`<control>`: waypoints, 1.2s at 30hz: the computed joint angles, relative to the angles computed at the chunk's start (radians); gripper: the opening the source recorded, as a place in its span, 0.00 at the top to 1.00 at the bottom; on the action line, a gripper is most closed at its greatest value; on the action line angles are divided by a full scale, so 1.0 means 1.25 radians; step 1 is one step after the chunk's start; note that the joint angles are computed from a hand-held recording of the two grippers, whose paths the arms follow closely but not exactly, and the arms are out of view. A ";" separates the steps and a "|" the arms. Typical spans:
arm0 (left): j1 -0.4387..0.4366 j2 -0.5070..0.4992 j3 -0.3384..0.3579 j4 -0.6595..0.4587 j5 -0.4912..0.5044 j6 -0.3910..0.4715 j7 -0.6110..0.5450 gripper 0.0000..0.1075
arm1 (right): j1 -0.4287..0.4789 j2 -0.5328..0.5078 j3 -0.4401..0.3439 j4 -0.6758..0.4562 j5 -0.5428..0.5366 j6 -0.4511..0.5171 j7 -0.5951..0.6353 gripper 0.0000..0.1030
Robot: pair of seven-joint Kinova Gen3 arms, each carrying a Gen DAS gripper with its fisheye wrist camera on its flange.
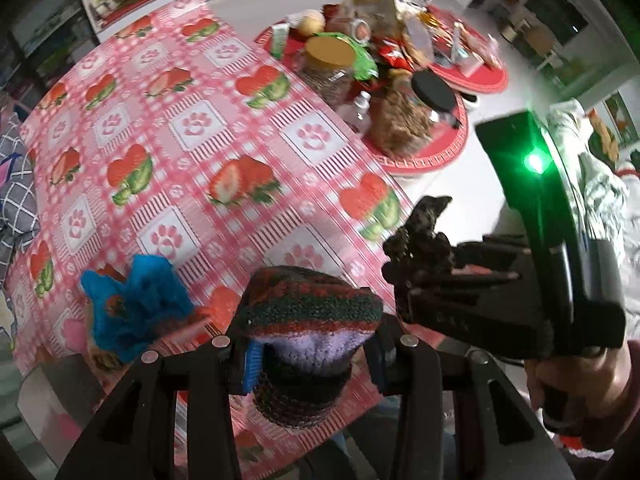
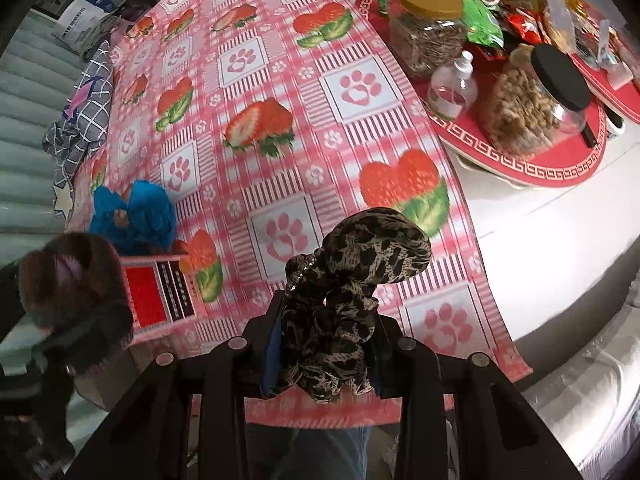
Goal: Organize soft objects
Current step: 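Lift the knit sock and leopard scrunchie and carry both over the white box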
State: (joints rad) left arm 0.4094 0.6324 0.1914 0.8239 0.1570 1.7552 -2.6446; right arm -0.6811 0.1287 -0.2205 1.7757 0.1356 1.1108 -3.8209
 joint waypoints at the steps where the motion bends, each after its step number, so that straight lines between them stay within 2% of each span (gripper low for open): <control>1: -0.004 -0.008 0.001 0.015 0.000 -0.005 -0.010 0.58 | -0.005 0.003 -0.003 -0.004 -0.001 0.004 -0.008 0.65; 7: -0.048 -0.071 0.000 0.125 -0.014 -0.034 -0.099 0.58 | -0.031 0.028 -0.010 -0.034 -0.012 0.007 -0.017 0.65; 12: -0.091 -0.097 -0.008 0.173 -0.028 -0.039 -0.165 0.58 | -0.054 0.064 -0.003 -0.083 -0.013 0.013 0.002 0.65; 17: -0.144 -0.113 -0.019 0.195 -0.031 -0.054 -0.230 0.58 | -0.061 0.106 0.010 -0.144 -0.021 0.023 0.071 0.65; 27: -0.226 -0.063 -0.043 0.085 -0.001 -0.014 -0.197 0.58 | -0.061 0.226 0.038 -0.338 -0.043 0.078 0.305 0.65; 36: -0.293 0.016 -0.060 -0.076 0.030 0.029 -0.082 0.58 | -0.057 0.346 0.065 -0.551 -0.079 0.163 0.531 0.65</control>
State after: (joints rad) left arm 0.0426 0.6525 0.1161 0.7291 0.1945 1.7911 -2.7470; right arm -0.7524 0.5612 -0.1390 1.0864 0.0371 1.3141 -3.1570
